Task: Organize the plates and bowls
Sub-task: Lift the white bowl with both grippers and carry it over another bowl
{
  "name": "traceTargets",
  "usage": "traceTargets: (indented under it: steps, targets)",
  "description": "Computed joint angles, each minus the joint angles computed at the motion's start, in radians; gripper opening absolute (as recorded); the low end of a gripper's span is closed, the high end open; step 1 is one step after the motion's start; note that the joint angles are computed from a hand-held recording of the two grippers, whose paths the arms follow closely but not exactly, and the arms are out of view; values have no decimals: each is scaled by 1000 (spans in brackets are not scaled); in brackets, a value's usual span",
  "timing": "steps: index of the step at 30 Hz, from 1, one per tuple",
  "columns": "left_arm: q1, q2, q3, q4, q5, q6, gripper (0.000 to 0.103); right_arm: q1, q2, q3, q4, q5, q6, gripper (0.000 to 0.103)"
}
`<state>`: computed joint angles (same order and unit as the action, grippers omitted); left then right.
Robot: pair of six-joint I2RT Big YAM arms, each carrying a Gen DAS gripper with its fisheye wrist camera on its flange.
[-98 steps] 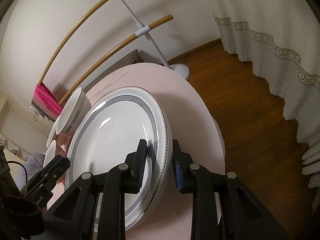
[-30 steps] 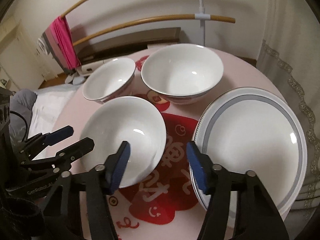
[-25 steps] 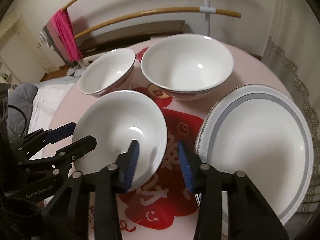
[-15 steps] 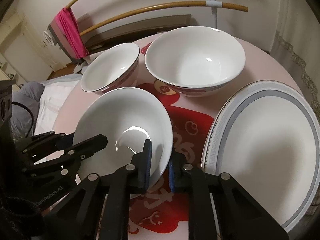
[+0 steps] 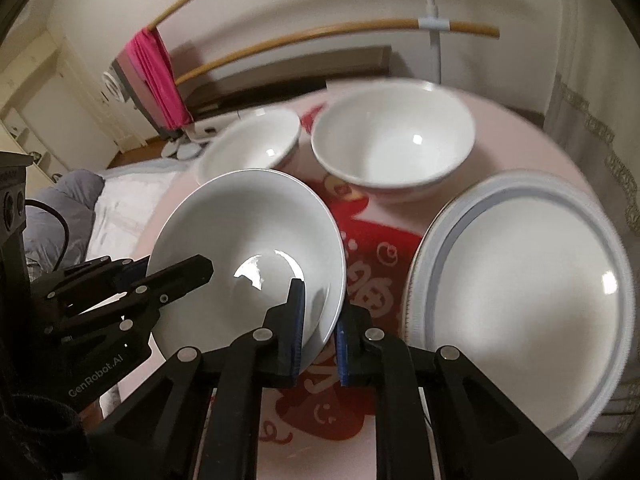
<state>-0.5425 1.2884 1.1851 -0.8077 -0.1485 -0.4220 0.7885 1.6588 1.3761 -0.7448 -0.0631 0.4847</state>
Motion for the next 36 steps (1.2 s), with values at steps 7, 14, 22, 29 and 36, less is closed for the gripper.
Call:
traceTargets:
  steps: [7, 14, 22, 29, 36]
  targets:
    - [-36, 32, 85, 12, -61, 28, 12, -31, -47, 25, -9, 39, -40, 13]
    - [-22, 135, 174, 59, -43, 31, 12, -85, -7, 95, -24, 66, -95, 13]
    - [4, 287, 289, 48, -25, 25, 12, -152, 103, 185, -47, 58, -126, 13]
    - [16, 371, 353, 20, -5, 25, 12, -174, 159, 208, -63, 57, -128, 13]
    - [42, 442, 435, -2, 29, 32, 12, -164, 176, 231, -84, 112, -133, 13]
